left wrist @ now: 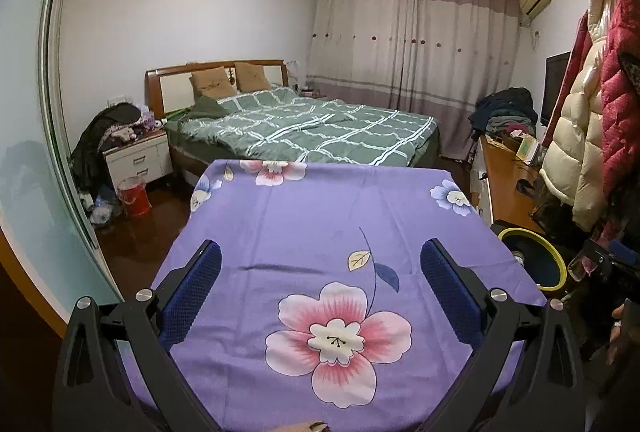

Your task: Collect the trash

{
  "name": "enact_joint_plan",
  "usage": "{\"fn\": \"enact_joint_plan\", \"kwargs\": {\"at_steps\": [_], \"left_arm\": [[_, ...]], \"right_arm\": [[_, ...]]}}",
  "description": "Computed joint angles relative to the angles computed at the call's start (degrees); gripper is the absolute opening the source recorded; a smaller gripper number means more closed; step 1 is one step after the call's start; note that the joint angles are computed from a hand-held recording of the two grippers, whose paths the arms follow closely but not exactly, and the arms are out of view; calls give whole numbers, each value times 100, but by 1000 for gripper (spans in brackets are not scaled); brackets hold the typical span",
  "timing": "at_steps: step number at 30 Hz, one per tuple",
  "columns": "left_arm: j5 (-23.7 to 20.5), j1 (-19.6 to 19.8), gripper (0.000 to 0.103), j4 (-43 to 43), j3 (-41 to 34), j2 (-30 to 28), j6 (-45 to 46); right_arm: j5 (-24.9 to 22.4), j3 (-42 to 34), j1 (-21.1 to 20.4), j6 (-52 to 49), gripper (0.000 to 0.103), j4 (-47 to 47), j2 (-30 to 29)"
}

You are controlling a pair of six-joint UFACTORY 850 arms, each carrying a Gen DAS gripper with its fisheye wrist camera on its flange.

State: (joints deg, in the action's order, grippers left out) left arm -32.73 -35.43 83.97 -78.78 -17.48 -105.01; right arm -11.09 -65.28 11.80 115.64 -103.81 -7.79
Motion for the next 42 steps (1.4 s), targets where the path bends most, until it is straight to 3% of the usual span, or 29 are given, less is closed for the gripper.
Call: {"fn": "enact_joint_plan", "kwargs": {"at_steps": [6, 42], "left_arm": [[-47, -3, 98, -140, -109, -144, 126], [-52, -39, 98, -189, -164, -286, 211]], "right_arm": [[75, -57, -1, -319, 96, 337, -72], [250, -177, 37, -335, 96, 362, -181]]}}
